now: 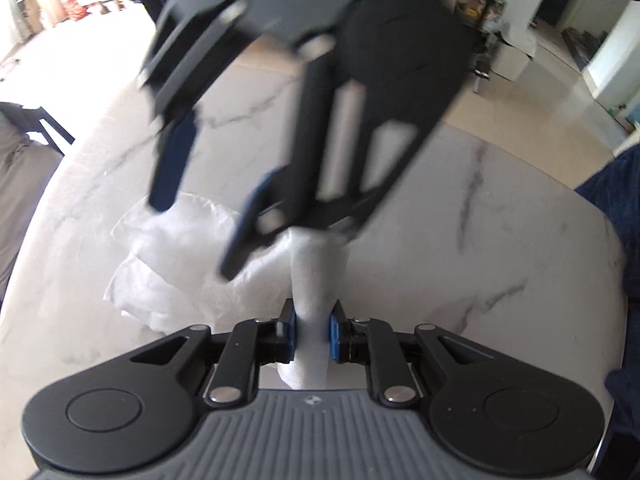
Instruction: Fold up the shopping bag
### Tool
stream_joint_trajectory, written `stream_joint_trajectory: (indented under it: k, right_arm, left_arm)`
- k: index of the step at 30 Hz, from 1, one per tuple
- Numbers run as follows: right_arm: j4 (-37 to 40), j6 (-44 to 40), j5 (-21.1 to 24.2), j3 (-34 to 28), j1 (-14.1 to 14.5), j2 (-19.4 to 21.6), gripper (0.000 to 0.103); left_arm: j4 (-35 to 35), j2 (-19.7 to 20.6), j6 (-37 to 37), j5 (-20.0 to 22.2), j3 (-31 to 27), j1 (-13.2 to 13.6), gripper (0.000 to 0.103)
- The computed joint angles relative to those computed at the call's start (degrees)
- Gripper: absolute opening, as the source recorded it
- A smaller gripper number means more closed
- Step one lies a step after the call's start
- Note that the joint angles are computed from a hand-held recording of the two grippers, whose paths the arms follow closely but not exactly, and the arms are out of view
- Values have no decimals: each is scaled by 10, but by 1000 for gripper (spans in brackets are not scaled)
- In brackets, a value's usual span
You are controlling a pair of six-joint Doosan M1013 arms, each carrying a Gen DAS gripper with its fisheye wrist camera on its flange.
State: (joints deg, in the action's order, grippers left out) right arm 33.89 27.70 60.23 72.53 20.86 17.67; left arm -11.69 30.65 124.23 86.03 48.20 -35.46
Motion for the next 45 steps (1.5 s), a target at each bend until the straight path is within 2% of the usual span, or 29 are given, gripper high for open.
stream_joint_trajectory:
  k: [4, 7, 10, 11, 12, 15, 18, 19, 21, 22, 25, 27, 31, 33, 39, 42, 45]
  right_arm:
    - [20, -42, 23, 18, -5, -17, 49]
    - [-2, -87, 59, 8, 6, -12, 47]
    - [-26, -100, 79, 1, 16, -9, 45]
    - [-25, -89, 78, -1, 16, -7, 39]
    - [-24, -76, 77, -2, 16, -5, 27]
    - [-40, -62, 80, -10, 19, 2, 20]
    - [-38, -29, 105, -22, 15, 11, 16]
    - [-32, -13, 113, -27, 12, 14, 16]
    - [-19, 18, 132, -37, 6, 23, 16]
    - [-13, 27, 140, -43, 3, 28, 16]
    - [7, 62, 179, -68, -6, 47, 16]
    - [22, 89, 207, -86, -12, 61, 16]
    - [50, 149, 272, -132, -23, 95, 16]
    - [59, 175, 306, -158, -26, 113, 16]
    - [82, 266, 419, -255, -29, 178, 17]
    - [99, 333, 476, -305, -30, 214, 17]
    - [105, 377, 509, -328, -28, 227, 17]
  left_arm:
    - [-18, 26, 14, 50, -45, 6, 14]
    - [-41, 52, 13, 93, -88, 14, 14]
    - [-37, 64, 19, 111, -109, 13, 14]
    - [-35, 66, 23, 115, -113, 12, 14]
    - [-34, 69, 26, 119, -119, 11, 14]
    - [-35, 80, 30, 134, -137, 11, 14]
    - [-41, 84, 11, 133, -143, 13, 18]
    - [-38, 82, 3, 128, -141, 13, 24]
    - [3, 65, 4, 93, -116, 4, 39]
    - [26, 53, 15, 69, -98, -1, 41]
    - [55, 12, 17, -18, -38, -7, 43]
    - [76, -19, 18, -91, 12, -13, 44]
    - [134, -59, 88, -191, 88, -39, 44]
    - [150, -68, 116, -220, 110, -48, 44]
    - [199, -87, 155, -263, 150, -48, 45]
    - [231, -95, 146, -299, 166, -53, 45]
    - [254, -102, 144, -328, 182, -57, 45]
